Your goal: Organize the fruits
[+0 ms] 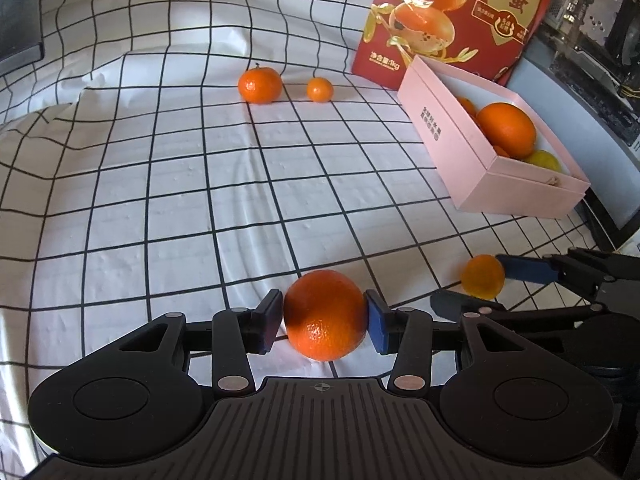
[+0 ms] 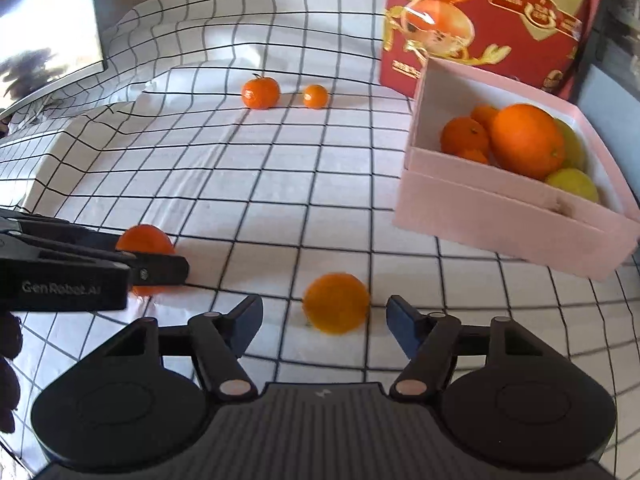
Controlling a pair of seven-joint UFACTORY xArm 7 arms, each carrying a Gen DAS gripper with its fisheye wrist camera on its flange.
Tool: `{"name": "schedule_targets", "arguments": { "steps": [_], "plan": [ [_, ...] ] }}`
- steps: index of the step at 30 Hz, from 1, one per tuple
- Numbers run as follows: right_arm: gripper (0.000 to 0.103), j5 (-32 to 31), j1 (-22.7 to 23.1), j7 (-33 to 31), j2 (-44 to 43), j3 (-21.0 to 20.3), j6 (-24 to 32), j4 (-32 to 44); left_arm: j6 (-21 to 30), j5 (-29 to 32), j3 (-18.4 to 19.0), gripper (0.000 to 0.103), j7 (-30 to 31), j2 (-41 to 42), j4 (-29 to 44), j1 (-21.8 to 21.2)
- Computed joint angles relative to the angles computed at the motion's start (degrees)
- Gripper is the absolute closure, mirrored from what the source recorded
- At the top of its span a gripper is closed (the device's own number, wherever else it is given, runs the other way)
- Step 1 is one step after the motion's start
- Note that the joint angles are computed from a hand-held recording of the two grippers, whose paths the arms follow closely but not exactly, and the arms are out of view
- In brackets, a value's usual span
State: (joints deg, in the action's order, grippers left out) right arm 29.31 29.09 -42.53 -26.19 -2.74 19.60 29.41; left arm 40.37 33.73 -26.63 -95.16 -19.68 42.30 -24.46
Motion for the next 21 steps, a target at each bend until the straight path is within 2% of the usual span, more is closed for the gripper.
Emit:
{"name": "schedule_targets", "arguments": {
  "steps": [4, 13, 15, 17, 19, 21],
  "plan": [
    [0.034, -0.19, 0.09, 0.31, 1.43, 0.58, -1.98, 0.44, -0.7, -0.03, 0.25, 0.055, 0.03, -0.16, -0.3, 0.09],
    [0.038, -1.08, -1.49, 0.36, 2.36, -0.02, -1.5, 1.09, -1.38, -0.23, -0.24, 0.056, -1.24, -0.53, -0.65, 0.78],
    [0.045, -0.37, -0.74, -0.46, 2.34, -0.23, -1.66, 1.06, -1.25, -0.23, -0.31, 0.056, -1.4, -0.49, -0.57, 0.75],
    [0.061, -0.38, -0.37, -1.02, 2.14, -0.01, -1.77, 0.96, -1.28, -0.28, -0.27, 0.056, -1.52, -0.56, -0.63, 0.7],
    [0.067, -0.75, -0.29, -1.43, 1.83, 0.35, -1.48, 0.91, -1.28, -0.35, -0.3, 0.056, -1.68, -0.65, -0.7, 0.64],
    [0.068, -1.35, -0.41, -1.56, 1.57, 0.75, -1.83, 0.57, -1.3, -0.44, -0.26, 0.056, -1.61, -0.7, -0.74, 0.6]
  ]
}}
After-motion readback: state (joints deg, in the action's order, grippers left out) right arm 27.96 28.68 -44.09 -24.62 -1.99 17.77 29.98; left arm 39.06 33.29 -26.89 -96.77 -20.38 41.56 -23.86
